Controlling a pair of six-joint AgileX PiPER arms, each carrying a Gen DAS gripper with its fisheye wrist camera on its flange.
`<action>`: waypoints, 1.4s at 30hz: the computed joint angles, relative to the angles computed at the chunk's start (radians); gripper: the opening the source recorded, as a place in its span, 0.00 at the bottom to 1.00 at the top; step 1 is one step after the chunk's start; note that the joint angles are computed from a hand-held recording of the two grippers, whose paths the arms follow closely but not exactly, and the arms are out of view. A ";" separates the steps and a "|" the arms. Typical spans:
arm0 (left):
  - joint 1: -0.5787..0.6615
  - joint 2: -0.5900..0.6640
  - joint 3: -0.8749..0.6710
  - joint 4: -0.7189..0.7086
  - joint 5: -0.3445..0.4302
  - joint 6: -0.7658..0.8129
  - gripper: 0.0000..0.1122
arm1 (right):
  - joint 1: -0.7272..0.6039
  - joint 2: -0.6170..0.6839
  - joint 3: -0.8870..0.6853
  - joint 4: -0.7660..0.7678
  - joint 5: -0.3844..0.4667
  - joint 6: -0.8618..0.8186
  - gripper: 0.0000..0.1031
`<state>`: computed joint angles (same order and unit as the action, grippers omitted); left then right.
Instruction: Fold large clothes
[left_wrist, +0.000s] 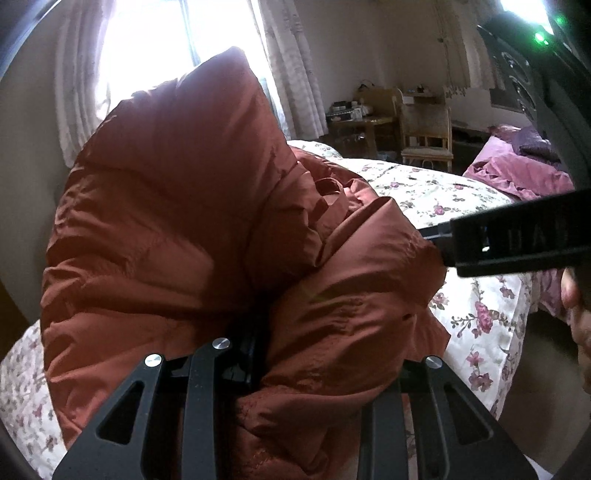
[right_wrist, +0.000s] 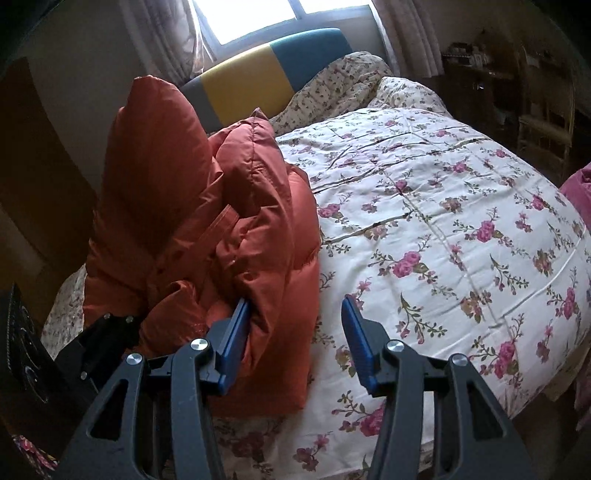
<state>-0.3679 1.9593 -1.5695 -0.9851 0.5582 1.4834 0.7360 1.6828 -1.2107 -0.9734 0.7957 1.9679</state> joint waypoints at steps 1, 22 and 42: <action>-0.004 -0.004 0.006 0.001 -0.003 -0.002 0.24 | 0.001 0.002 -0.002 0.002 0.002 -0.003 0.47; 0.038 -0.030 -0.012 0.097 0.113 -0.111 0.25 | -0.039 0.057 -0.019 0.064 -0.015 -0.096 0.48; 0.341 -0.088 -0.102 -0.020 0.548 -0.221 0.25 | -0.067 0.108 -0.016 0.073 -0.026 -0.095 0.50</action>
